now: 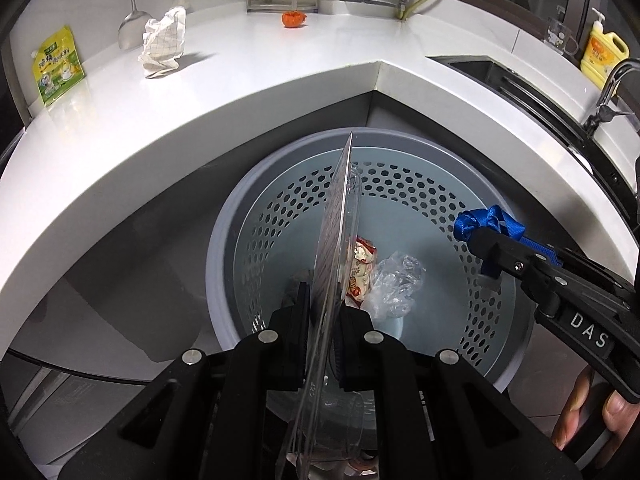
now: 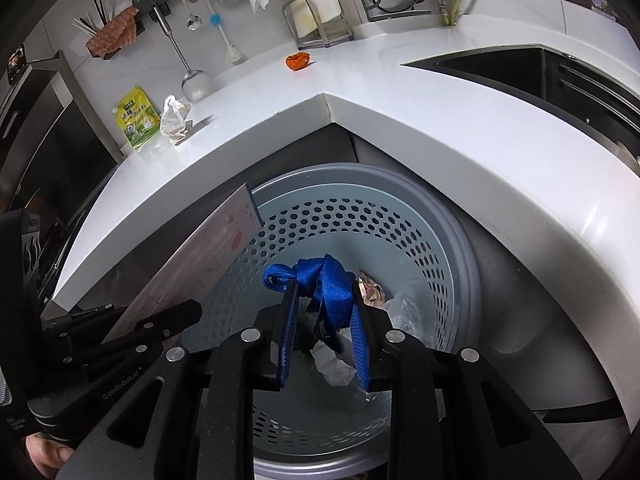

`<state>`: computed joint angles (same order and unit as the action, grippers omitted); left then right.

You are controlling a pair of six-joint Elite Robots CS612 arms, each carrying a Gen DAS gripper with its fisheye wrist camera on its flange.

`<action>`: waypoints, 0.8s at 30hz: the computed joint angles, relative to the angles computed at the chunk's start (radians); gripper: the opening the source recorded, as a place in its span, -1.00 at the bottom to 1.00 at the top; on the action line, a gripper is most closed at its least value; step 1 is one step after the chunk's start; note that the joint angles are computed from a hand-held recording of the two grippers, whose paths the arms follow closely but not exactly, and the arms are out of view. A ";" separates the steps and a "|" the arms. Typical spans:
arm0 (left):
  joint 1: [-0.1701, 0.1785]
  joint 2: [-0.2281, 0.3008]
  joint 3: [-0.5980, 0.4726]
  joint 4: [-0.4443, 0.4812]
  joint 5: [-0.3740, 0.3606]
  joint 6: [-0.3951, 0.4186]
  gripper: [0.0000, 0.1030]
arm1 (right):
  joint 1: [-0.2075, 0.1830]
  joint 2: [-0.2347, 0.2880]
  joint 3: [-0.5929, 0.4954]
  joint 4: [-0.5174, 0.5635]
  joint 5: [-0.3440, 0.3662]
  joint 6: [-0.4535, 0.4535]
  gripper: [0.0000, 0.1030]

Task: Collect trash
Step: 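Carry the blue strap and plastic sheet with both tools over the bin, then open both tools to drop the strap, sheet and receipt into the bin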

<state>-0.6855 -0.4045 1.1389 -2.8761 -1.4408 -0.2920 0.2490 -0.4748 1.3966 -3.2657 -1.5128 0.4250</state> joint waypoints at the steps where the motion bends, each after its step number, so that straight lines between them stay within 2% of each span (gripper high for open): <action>1: 0.000 0.001 -0.002 0.002 -0.001 0.000 -0.78 | 0.000 0.001 -0.001 -0.001 -0.001 0.000 -0.52; 6: 0.002 0.008 -0.015 0.016 -0.004 -0.001 -0.78 | -0.002 0.005 -0.006 0.014 -0.001 0.004 -0.52; 14: 0.004 0.012 -0.021 0.024 -0.004 -0.011 -0.71 | -0.003 0.007 -0.012 0.023 -0.002 0.000 -0.39; 18: 0.007 0.009 -0.017 0.022 -0.010 -0.023 -0.66 | -0.003 0.006 -0.008 0.017 -0.004 0.003 -0.21; 21: 0.007 0.005 -0.008 0.002 0.002 -0.025 -0.31 | -0.002 0.004 -0.001 -0.009 -0.016 0.002 0.03; 22: 0.006 0.003 -0.002 -0.009 0.006 -0.027 -0.10 | -0.001 0.003 0.001 -0.017 -0.022 0.002 0.08; 23: 0.006 0.002 0.002 -0.020 0.011 -0.029 0.03 | -0.001 0.002 0.003 -0.023 -0.026 0.003 0.10; 24: 0.005 0.000 0.005 -0.027 0.018 -0.030 0.05 | -0.001 0.001 0.005 -0.027 -0.030 0.003 0.13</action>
<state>-0.6802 -0.4043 1.1435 -2.9034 -1.4226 -0.3222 0.2483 -0.4739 1.4015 -3.2931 -1.5433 0.4281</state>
